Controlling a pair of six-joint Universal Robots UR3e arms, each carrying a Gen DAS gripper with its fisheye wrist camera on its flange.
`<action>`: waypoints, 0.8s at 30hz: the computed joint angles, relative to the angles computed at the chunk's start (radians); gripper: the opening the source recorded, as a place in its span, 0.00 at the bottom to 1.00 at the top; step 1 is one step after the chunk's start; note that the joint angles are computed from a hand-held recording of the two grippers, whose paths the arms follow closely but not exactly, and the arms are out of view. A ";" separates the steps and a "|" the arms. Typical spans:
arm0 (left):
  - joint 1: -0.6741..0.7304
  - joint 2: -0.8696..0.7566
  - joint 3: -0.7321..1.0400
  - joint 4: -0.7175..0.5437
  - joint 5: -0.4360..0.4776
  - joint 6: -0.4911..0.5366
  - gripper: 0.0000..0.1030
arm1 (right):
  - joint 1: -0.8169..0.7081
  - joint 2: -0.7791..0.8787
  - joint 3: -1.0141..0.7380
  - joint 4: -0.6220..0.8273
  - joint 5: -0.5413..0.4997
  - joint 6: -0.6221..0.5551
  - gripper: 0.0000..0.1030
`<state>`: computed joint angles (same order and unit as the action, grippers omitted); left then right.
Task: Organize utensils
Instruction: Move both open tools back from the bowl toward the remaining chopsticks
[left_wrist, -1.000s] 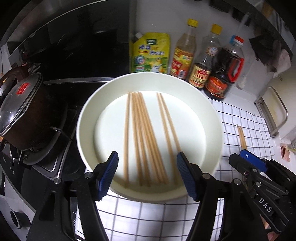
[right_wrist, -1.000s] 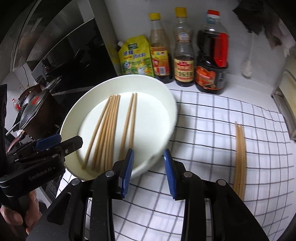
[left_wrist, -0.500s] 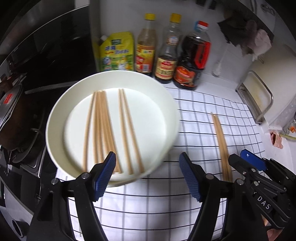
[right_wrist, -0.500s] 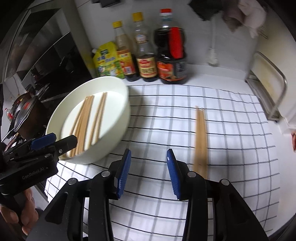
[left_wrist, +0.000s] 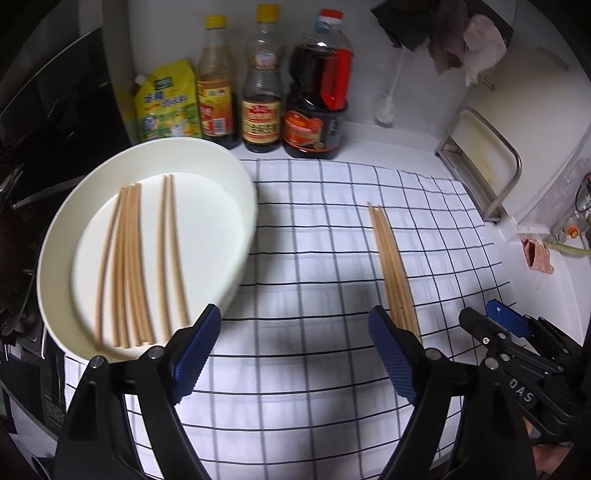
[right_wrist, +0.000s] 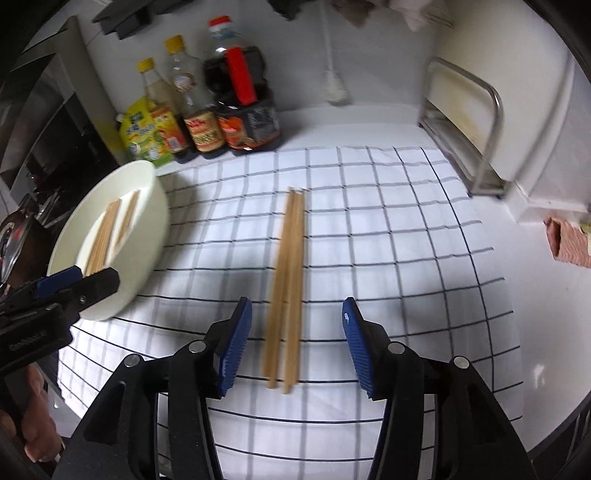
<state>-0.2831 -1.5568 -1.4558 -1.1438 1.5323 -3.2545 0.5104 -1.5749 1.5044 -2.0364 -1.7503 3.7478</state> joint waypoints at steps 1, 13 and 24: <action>-0.016 -0.015 0.007 0.006 0.006 -0.008 0.79 | -0.008 -0.009 0.019 -0.007 0.004 -0.007 0.48; -0.112 -0.146 0.031 0.092 0.076 -0.073 0.80 | -0.094 0.008 0.221 -0.231 0.080 -0.121 0.51; -0.132 -0.179 0.019 0.119 0.106 -0.096 0.80 | -0.101 0.076 0.227 -0.298 0.085 -0.171 0.51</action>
